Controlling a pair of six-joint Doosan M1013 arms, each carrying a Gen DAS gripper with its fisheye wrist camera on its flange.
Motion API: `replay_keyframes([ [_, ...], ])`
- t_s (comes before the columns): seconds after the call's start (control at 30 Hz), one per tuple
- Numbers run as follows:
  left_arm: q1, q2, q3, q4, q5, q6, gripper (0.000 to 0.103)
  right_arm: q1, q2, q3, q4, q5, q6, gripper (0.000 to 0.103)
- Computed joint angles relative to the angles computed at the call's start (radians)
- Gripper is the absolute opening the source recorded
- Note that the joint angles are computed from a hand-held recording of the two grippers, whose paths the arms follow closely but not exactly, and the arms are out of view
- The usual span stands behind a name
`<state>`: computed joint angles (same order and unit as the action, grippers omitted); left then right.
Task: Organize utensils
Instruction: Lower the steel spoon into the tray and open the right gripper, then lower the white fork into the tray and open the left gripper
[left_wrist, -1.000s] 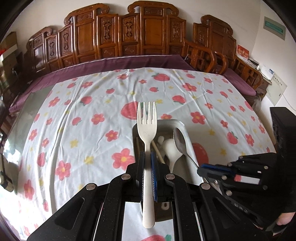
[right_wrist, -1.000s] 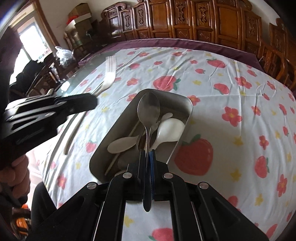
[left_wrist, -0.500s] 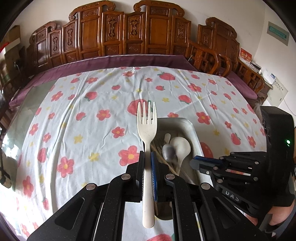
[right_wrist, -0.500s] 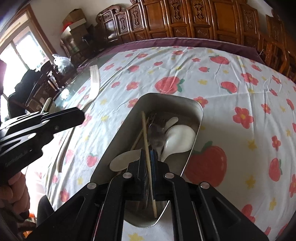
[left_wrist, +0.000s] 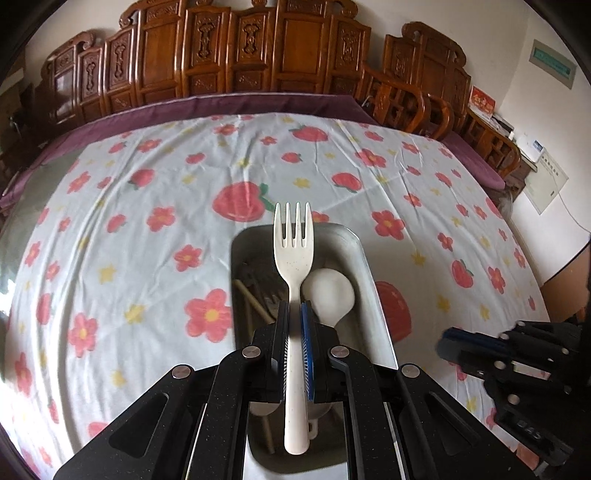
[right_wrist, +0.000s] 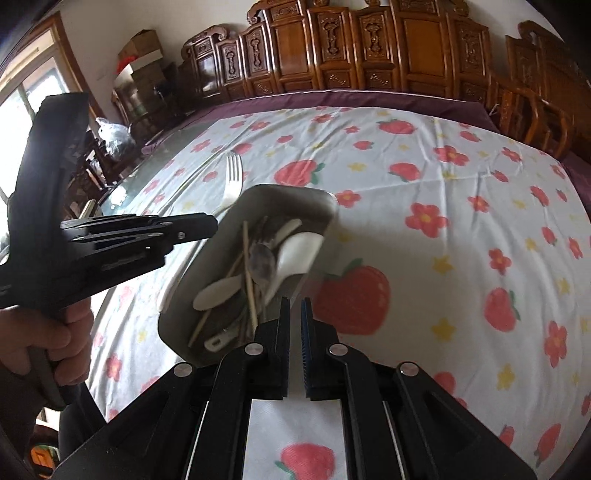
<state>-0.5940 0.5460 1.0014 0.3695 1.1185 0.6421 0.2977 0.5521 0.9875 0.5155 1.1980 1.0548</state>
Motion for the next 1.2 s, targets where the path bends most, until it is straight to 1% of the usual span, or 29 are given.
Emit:
replay_keyframes([
  [0.2, 0.006, 0.038, -0.039, -0.022, 0.023, 0.023, 0.006, -0.015, -0.004, 0.01, -0.002, -0.019, -0.01, 0.008],
  [0.33, 0.006, 0.051, -0.045, -0.035, 0.033, 0.032, 0.006, -0.02, -0.01, 0.022, -0.014, -0.048, -0.021, 0.008],
  [0.4, 0.004, 0.054, -0.044, -0.037, 0.035, 0.034, 0.006, -0.022, -0.012, 0.026, -0.016, -0.059, -0.026, 0.015],
  [0.43, 0.004, 0.055, -0.043, -0.039, 0.035, 0.035, 0.006, -0.024, -0.015, 0.031, -0.016, -0.071, -0.03, 0.024],
  [0.47, 0.004, 0.056, -0.044, -0.039, 0.038, 0.036, 0.006, -0.025, -0.018, 0.037, -0.016, -0.083, -0.032, 0.03],
  [0.5, 0.004, 0.058, -0.045, -0.04, 0.041, 0.036, 0.006, -0.027, -0.021, 0.043, -0.015, -0.094, -0.034, 0.033],
  [0.57, 0.006, 0.06, -0.047, -0.041, 0.044, 0.038, 0.006, -0.027, -0.027, 0.052, -0.029, -0.116, -0.025, 0.049],
  [0.6, 0.007, 0.062, -0.049, -0.041, 0.046, 0.038, 0.006, -0.028, -0.029, 0.057, -0.031, -0.126, -0.022, 0.052],
  [0.67, 0.01, 0.064, -0.053, -0.04, 0.05, 0.037, 0.006, -0.031, -0.034, 0.064, -0.027, -0.138, -0.018, 0.063],
  [0.7, 0.01, 0.065, -0.055, -0.041, 0.05, 0.036, 0.006, -0.032, -0.036, 0.067, -0.029, -0.144, -0.017, 0.065],
  [0.73, 0.011, 0.065, -0.056, -0.041, 0.05, 0.035, 0.006, -0.031, -0.04, 0.072, -0.039, -0.157, -0.014, 0.073],
  [0.77, 0.011, 0.066, -0.058, -0.039, 0.051, 0.036, 0.006, -0.03, -0.043, 0.077, -0.051, -0.169, -0.01, 0.075],
  [0.93, 0.009, 0.07, -0.065, -0.033, 0.056, 0.038, 0.006, -0.035, -0.05, 0.089, -0.058, -0.187, -0.001, 0.075],
  [0.97, 0.009, 0.069, -0.064, -0.032, 0.057, 0.033, 0.01, -0.035, -0.051, 0.09, -0.058, -0.188, 0.001, 0.075],
  [1.0, 0.008, 0.07, -0.066, -0.032, 0.063, 0.03, 0.017, -0.036, -0.053, 0.092, -0.058, -0.191, 0.002, 0.075],
  [1.03, 0.007, 0.07, -0.065, -0.031, 0.065, 0.028, 0.037, -0.036, -0.055, 0.096, -0.06, -0.197, 0.002, 0.075],
  [1.07, 0.005, 0.067, -0.062, -0.024, 0.063, 0.024, 0.046, -0.036, -0.058, 0.1, -0.063, -0.202, 0.002, 0.075],
  [1.13, 0.0, 0.057, -0.048, -0.009, 0.055, 0.012, 0.047, -0.036, -0.062, 0.106, -0.072, -0.211, 0.007, 0.075],
  [1.2, -0.003, 0.05, -0.043, -0.008, 0.055, 0.006, 0.05, -0.038, -0.068, 0.115, -0.072, -0.217, 0.008, 0.075],
])
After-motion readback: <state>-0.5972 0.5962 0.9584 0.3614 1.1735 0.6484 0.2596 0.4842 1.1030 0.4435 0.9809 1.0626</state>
